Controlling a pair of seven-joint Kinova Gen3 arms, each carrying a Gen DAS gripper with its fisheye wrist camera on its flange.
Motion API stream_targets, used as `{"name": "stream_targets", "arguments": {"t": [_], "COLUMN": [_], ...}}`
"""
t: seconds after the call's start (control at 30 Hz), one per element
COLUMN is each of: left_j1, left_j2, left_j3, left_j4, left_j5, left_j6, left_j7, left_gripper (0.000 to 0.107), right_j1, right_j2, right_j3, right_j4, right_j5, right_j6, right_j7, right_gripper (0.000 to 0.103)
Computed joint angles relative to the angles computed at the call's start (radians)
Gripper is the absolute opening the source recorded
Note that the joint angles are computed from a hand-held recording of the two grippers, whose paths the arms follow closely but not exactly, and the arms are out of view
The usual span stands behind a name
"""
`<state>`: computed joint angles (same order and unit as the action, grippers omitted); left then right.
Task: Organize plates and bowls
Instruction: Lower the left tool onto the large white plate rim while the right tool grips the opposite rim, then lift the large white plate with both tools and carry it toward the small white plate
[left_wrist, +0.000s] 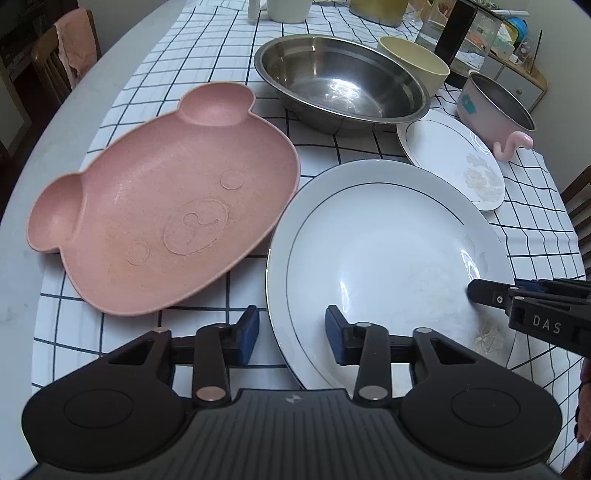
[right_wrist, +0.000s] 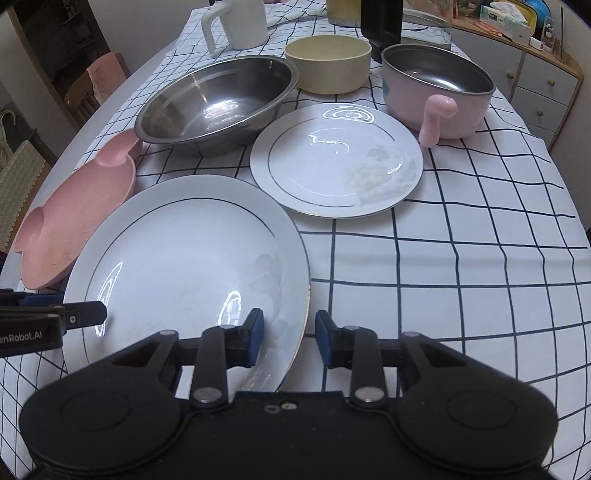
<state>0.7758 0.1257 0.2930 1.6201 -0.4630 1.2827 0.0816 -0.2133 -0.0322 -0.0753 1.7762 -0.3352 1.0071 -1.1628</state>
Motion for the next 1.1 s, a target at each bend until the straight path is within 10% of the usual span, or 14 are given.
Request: {"name": "stream_targets", "arguments": {"t": [0.4, 1.1], "left_j1": [0.022, 0.130], "left_j2": [-0.008, -0.129], "left_j3": [0.014, 0.181], "left_j4": [-0.006, 0.078], "left_j5": [-0.005, 0.077], "left_j6": [0.038, 0.142], "left_j7": [0.006, 0.232], "left_gripper": [0.014, 0.014], "right_j1": [0.022, 0.001], "right_j2": [-0.006, -0.260], "right_j3": [0.018, 0.052], "right_j4": [0.004, 0.139], "right_j5": [-0.050, -0.121], "right_j6": [0.034, 0.235], "right_j7": [-0.004, 0.000], "right_gripper": [0.018, 0.013]}}
